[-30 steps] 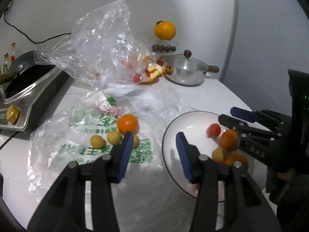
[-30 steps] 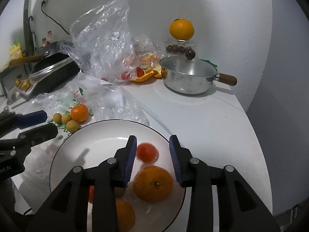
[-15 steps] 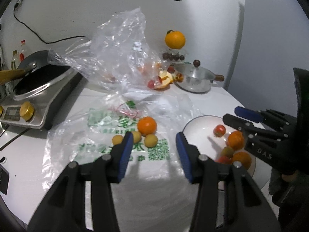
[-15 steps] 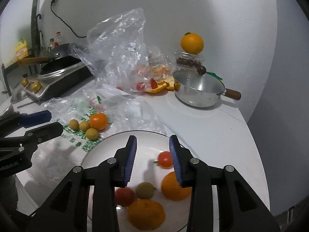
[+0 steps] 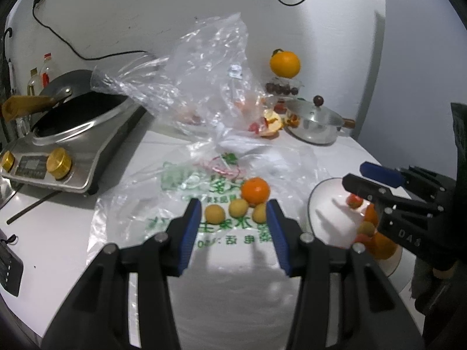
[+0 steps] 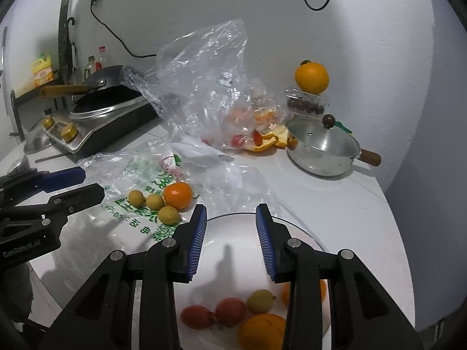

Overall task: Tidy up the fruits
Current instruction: 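Move both open tools back to the fruits on the bag, then grasp a round yellow fruit on the bag with the left tool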

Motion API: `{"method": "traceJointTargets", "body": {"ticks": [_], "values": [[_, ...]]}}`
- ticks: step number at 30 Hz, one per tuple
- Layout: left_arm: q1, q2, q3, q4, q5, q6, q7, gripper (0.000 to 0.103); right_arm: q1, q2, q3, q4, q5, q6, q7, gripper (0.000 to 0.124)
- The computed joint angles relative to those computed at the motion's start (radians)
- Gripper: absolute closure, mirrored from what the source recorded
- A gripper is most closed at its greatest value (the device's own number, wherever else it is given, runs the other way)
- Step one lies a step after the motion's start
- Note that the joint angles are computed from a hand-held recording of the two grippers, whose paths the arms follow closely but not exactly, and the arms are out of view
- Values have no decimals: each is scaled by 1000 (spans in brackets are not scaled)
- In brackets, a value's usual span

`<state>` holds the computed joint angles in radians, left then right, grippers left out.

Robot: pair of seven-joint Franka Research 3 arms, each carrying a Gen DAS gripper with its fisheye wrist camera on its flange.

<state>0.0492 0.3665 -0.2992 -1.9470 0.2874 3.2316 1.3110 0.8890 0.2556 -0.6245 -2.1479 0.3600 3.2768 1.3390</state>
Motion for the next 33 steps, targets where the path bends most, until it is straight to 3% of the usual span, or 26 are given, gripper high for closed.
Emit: {"method": "traceJointTargets", "body": {"ticks": [4,7,10,25,31,33], "values": [[19,28,-14,36,3,-32,24,55,-57,22,63,38,-19,-15,14,87],[4,58,6,75,-3,-67,41,55,-30,52,34,64,-41,-16,40,87],[5,91,1,123,-22,-119,72,55,-62,66,68,87,-59,-23,46,87],[-107,247,81,355,-63,-330,155,55,-408,105,398,191,-145,-65,63,87],[-145,273,116,394,-49,-367,158,57,-480,115,467,213,-157,-80,56,87],[-145,275,115,392,-42,-362,168,64,-486,119,469,219,-160,-90,64,87]]}}
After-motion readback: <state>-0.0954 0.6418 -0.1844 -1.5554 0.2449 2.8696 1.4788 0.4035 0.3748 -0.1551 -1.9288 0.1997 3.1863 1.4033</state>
